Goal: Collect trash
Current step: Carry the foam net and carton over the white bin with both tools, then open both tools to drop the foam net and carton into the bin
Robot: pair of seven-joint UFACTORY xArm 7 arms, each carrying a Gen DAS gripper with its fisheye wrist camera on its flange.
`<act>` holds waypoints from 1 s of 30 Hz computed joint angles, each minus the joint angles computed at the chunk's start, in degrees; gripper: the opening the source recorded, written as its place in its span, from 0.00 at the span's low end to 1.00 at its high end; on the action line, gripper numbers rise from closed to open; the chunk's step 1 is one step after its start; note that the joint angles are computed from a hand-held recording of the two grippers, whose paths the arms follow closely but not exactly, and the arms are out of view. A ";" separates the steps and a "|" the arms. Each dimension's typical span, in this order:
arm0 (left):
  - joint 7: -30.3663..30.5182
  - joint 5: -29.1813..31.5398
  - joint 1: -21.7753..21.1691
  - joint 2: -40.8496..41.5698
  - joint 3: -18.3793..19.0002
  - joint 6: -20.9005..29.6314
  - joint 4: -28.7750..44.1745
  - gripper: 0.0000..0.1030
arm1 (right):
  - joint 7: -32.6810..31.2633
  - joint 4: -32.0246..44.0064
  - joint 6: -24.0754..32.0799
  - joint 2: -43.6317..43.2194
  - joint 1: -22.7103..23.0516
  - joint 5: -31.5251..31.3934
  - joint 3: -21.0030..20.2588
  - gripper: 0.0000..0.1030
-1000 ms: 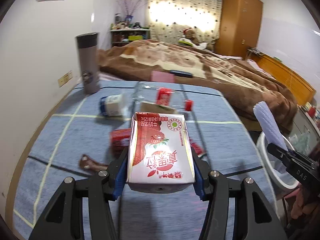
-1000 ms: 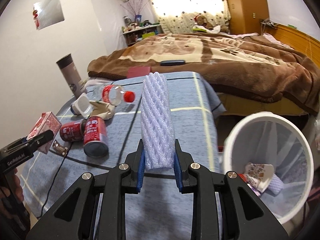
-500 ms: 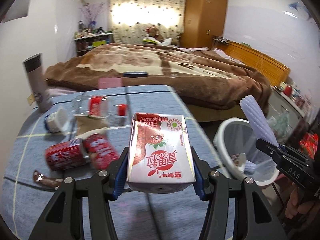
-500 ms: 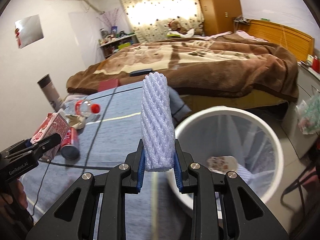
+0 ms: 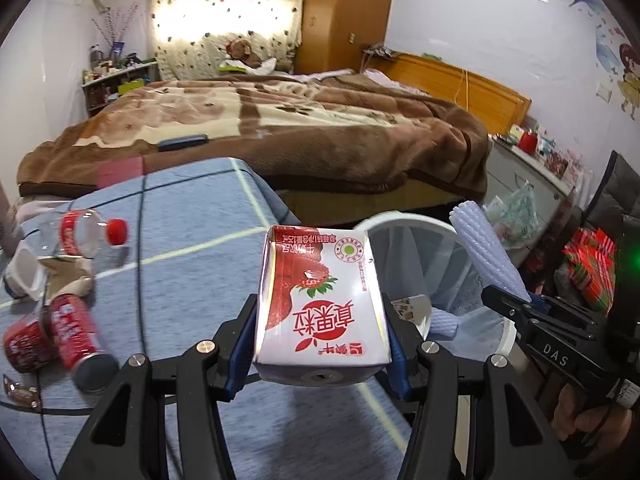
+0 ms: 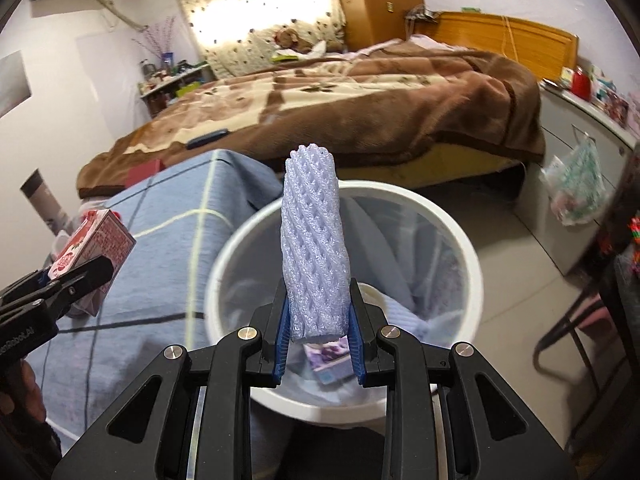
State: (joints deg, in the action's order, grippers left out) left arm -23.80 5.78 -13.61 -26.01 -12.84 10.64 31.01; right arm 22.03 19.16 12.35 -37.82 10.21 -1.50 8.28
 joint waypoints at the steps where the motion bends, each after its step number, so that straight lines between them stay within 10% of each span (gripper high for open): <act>1: -0.37 0.22 0.08 0.92 -0.73 -0.13 0.51 0.56 | -0.17 -0.02 0.36 0.22 -0.14 -0.03 -0.30 0.25; 18: -1.75 1.57 -4.33 10.70 -1.05 -0.35 7.16 0.57 | -2.99 -0.41 4.95 1.68 -1.79 1.01 -3.28 0.27; 24: -1.51 1.02 -4.47 9.85 -0.77 -0.64 6.52 0.68 | -2.60 -0.86 5.18 0.79 -2.79 0.46 -2.16 0.57; 30: -1.53 0.48 -4.28 7.83 -0.31 -0.43 5.04 0.69 | -1.08 -1.16 5.37 -0.53 -3.64 -0.05 -0.96 0.57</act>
